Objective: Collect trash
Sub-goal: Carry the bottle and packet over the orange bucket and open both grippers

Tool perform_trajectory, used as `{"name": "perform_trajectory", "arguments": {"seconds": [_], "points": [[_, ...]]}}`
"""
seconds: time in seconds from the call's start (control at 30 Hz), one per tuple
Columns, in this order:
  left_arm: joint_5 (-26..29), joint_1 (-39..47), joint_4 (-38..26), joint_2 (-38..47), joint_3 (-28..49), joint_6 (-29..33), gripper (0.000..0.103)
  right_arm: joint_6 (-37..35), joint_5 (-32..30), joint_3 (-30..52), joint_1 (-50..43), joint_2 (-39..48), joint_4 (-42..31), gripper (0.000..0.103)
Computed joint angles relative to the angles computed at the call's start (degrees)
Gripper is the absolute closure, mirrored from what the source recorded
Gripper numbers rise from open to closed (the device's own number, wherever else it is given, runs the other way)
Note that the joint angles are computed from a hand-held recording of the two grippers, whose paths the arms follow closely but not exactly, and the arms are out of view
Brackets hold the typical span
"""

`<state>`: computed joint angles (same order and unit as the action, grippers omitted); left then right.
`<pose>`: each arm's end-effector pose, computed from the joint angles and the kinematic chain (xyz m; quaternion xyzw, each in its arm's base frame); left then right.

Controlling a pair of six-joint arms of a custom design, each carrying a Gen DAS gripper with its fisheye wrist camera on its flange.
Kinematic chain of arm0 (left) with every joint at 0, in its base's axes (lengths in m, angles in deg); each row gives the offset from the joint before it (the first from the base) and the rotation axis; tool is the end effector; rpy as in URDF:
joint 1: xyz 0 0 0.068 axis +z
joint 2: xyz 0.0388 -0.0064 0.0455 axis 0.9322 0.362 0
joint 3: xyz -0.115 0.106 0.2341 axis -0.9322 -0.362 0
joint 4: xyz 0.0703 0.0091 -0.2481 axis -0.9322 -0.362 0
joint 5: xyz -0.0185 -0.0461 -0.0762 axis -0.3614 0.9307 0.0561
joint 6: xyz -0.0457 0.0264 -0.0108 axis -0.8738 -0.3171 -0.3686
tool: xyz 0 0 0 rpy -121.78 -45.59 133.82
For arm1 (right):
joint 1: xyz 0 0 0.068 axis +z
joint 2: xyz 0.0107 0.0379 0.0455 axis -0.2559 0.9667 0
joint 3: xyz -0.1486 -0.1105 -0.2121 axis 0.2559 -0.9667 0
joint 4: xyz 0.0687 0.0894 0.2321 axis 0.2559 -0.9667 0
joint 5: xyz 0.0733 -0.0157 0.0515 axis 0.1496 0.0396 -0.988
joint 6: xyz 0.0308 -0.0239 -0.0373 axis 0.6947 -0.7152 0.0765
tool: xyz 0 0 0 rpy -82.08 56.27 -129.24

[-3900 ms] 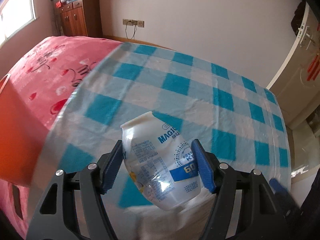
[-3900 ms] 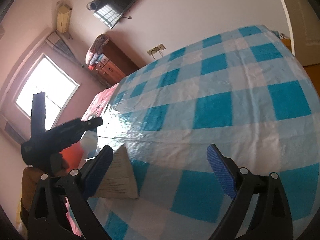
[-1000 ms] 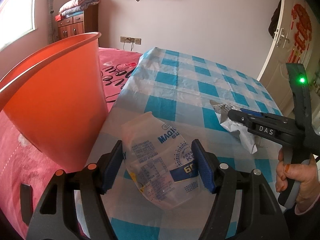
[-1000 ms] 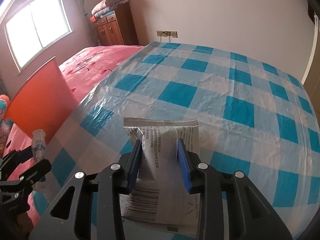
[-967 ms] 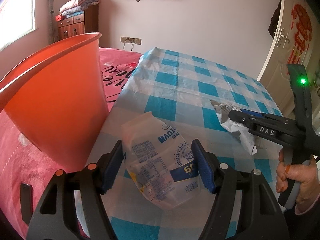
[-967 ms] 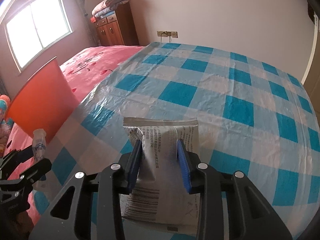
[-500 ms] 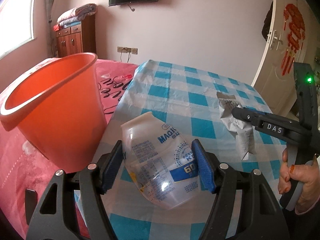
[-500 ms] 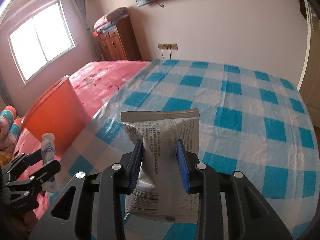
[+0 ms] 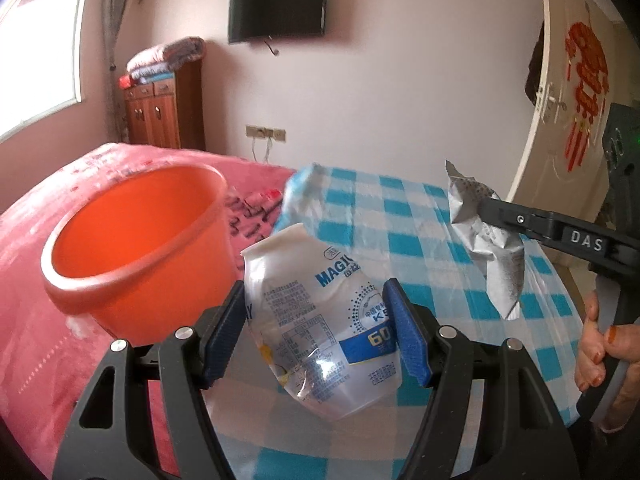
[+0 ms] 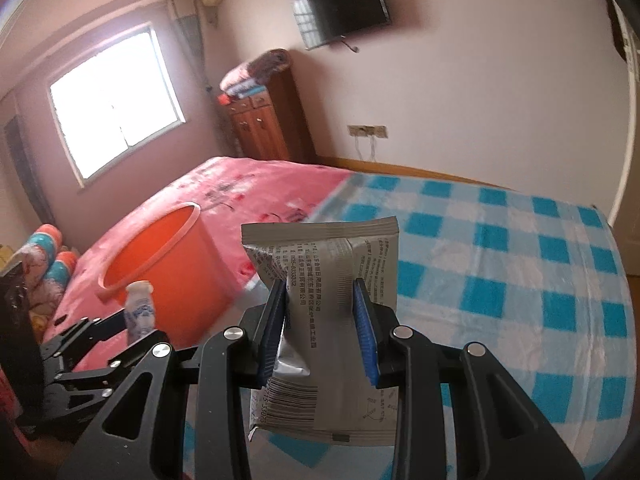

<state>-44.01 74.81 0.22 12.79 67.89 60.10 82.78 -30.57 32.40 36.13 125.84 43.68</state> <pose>0.2323 0.0097 0.1795 0.1484 0.8705 -0.1143 0.4550 0.1740 0.1865 0.2054 0.0345 0.8847 0.1286 0.4467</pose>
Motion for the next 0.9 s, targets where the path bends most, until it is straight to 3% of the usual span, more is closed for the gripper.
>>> {"name": "perform_trajectory", "arguments": {"seconds": [0.3, 0.57, 0.9], "points": [[2.47, 9.06, -1.28, 1.07, 8.31, -0.86, 0.034, -7.01, -8.06, 15.76, -0.27, 9.85, 1.70, 0.068], [-1.71, 13.12, 2.71, 11.26, 16.40, -2.24, 0.034, -12.58, -14.29, 36.26, -0.50, 25.11, 0.80, 0.068], [-5.65, 13.19, 4.30, 23.68, 23.80, -2.80, 0.033, -12.57, -21.42, 59.37, -1.81, 43.60, -3.39, 0.068]]}}
